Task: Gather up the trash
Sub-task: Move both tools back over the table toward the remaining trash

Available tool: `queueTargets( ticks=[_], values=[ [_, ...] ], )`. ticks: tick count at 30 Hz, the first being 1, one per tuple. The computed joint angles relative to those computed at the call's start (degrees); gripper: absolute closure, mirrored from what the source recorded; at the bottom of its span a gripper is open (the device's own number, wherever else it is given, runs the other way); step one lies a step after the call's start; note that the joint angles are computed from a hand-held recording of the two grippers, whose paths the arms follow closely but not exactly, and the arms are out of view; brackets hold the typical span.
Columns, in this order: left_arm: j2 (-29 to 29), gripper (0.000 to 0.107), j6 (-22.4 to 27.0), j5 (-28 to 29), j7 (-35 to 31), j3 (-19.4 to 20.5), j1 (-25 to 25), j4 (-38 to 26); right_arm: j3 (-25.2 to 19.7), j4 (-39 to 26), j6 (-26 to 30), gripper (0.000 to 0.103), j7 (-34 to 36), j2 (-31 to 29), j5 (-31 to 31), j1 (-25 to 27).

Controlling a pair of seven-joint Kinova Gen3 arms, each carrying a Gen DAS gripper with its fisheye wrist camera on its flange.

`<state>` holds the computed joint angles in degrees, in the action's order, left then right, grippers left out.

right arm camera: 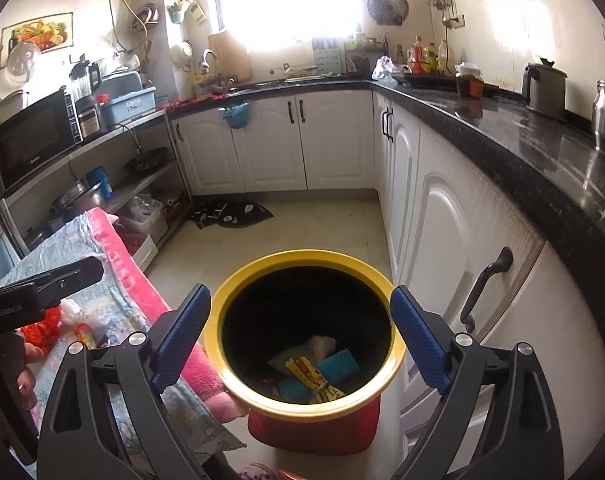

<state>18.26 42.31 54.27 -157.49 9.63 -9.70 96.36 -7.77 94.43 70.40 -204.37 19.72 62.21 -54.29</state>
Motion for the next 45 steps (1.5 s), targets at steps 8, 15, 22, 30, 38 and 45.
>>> queueTargets(
  ticks=[8,15,22,30,38,45],
  values=[
    [-2.6,0.015,2.0,3.8,-4.0,-1.7,-2.8,1.6,-0.4,-2.4,2.2,0.012,1.3,0.5,1.5,-2.2],
    [-4.1,0.015,3.5,6.1,-6.1,-4.0,-4.1,2.5,-0.4,-4.5,2.8,0.011,3.3,0.9,2.6,-3.6],
    [-5.1,0.015,3.8,7.4,-8.2,-5.8,-5.6,3.8,-0.1,-7.4,2.1,0.011,6.5,2.0,3.1,-4.9],
    [-5.3,0.015,4.5,8.3,-10.3,-7.3,-7.7,4.2,0.9,-10.6,-0.4,0.011,10.4,3.6,2.8,-5.9],
    [-5.7,0.015,4.6,8.5,-13.3,-8.6,-9.8,4.7,2.5,-15.0,-4.1,0.011,15.7,6.1,1.7,-6.9],
    [-5.3,0.015,3.7,8.3,-14.1,-9.7,-12.2,4.7,4.2,-18.6,-7.7,0.011,20.1,8.4,-0.1,-8.0]
  ],
)
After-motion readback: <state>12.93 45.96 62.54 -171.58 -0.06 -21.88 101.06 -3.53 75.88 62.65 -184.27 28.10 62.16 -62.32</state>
